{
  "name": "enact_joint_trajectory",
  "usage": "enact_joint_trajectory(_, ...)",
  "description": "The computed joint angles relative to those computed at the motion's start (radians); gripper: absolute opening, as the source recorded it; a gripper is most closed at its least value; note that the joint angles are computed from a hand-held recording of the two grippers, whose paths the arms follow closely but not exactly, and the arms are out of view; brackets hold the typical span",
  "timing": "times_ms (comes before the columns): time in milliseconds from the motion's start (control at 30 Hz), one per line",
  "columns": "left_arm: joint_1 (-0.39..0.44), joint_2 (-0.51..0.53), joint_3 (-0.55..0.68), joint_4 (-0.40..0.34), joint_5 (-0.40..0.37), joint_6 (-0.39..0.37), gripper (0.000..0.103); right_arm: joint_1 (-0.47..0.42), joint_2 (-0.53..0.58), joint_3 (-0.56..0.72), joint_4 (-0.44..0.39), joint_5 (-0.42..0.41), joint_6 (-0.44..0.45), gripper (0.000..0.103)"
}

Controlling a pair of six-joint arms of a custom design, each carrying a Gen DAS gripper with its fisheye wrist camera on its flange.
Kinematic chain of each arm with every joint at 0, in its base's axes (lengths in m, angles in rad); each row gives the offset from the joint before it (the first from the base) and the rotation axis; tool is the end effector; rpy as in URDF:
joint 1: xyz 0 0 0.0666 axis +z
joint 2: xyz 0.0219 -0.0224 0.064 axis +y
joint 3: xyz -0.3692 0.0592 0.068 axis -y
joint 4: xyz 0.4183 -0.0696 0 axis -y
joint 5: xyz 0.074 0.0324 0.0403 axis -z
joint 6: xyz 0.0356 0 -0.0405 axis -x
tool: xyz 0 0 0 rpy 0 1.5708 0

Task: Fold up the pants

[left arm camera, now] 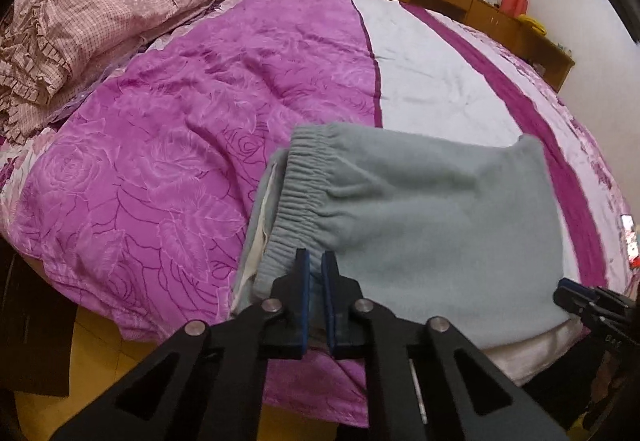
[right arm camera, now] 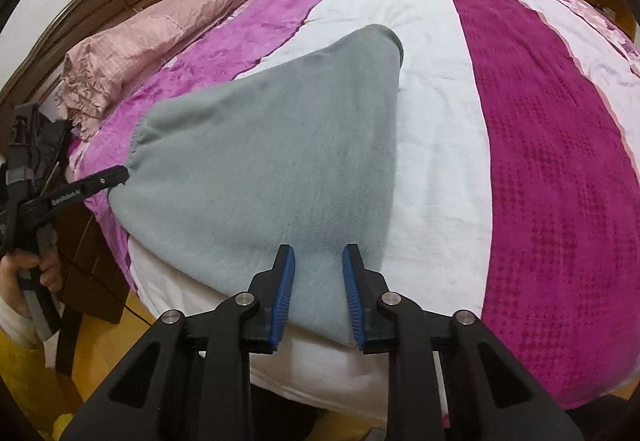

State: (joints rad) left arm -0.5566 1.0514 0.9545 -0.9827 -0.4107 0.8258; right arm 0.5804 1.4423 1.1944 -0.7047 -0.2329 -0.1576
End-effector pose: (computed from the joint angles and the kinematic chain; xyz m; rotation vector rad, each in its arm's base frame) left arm 0.3165 -0.1806 0.3503 -0.4665 2.4686 0.0017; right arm 0.4225 0.2864 0.3142 -0.6373 2.5091 0.5802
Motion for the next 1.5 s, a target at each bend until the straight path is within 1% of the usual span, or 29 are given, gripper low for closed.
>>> enact_joint_trajectory(67,-0.009,-0.026,0.006,0.011,-0.003,0.000,0.008,-0.012,-0.007,0.018,-0.019,-0.017,-0.006,0.017)
enact_joint_trajectory(167,-0.015,-0.031,0.039,0.031,-0.023,-0.032,0.009,-0.031,-0.017,0.040,0.014,-0.024,-0.015,0.017)
enact_joint_trajectory(233,0.003,-0.009,0.062,0.064,-0.012,-0.065,0.010,-0.035,0.000,0.074,0.024,-0.007,-0.014,0.017)
enact_joint_trajectory(300,0.028,0.035,0.087,0.086,-0.010,-0.094,0.010,-0.037,0.039,0.123,0.029,0.013,-0.023,0.017)
enact_joint_trajectory(400,0.070,0.092,0.099,0.128,0.010,-0.132,0.010,-0.037,0.100,0.181,0.048,0.008,-0.055,0.017)
enact_joint_trajectory(500,0.109,0.149,0.103,0.130,0.032,-0.142,0.010,-0.032,0.170,0.243,0.053,0.018,-0.064,0.017)
enact_joint_trajectory(567,0.133,0.165,0.089,0.144,0.060,-0.142,0.010,-0.030,0.221,0.290,0.036,0.034,-0.058,0.017)
enact_joint_trajectory(633,0.150,0.159,0.056,0.190,0.086,-0.136,0.010,-0.031,0.269,0.330,0.010,0.042,-0.055,0.017)
enact_joint_trajectory(700,0.155,0.152,0.038,0.218,0.095,-0.135,0.010,-0.036,0.318,0.361,-0.018,0.027,-0.052,0.017)
enact_joint_trajectory(733,0.155,0.152,0.038,0.219,0.094,-0.140,0.010,-0.038,0.318,0.347,0.012,0.020,-0.056,0.017)
enact_joint_trajectory(767,0.153,0.152,0.039,0.217,0.092,-0.147,0.010,-0.038,0.311,0.330,0.040,0.021,-0.055,0.017)
enact_joint_trajectory(833,0.151,0.149,0.042,0.209,0.091,-0.160,0.010,-0.034,0.305,0.320,0.053,0.034,-0.046,0.017)
enact_joint_trajectory(900,0.150,0.144,0.052,0.188,0.099,-0.151,0.010,-0.035,0.302,0.323,0.044,0.031,-0.044,0.017)
enact_joint_trajectory(1000,0.135,0.121,0.067,0.140,0.098,-0.121,0.011,-0.049,0.275,0.311,0.033,-0.009,-0.083,0.018)
enact_joint_trajectory(1100,0.108,0.085,0.070,0.100,0.084,-0.100,0.011,-0.056,0.231,0.277,0.033,-0.029,-0.111,0.023)
enact_joint_trajectory(1167,0.084,0.060,0.067,0.083,0.073,-0.087,0.011,-0.060,0.196,0.245,0.035,-0.036,-0.117,0.030)
enact_joint_trajectory(1233,0.056,0.036,0.064,0.065,0.065,-0.079,0.014,-0.066,0.156,0.208,0.027,-0.043,-0.120,0.034)
enact_joint_trajectory(1367,0.007,0.017,0.058,0.016,0.033,-0.048,0.016,-0.077,0.086,0.137,0.017,-0.071,-0.140,0.034)
enact_joint_trajectory(1500,-0.012,0.009,0.026,-0.006,0.024,-0.012,0.016,-0.080,0.030,0.075,0.011,-0.108,-0.154,0.034)
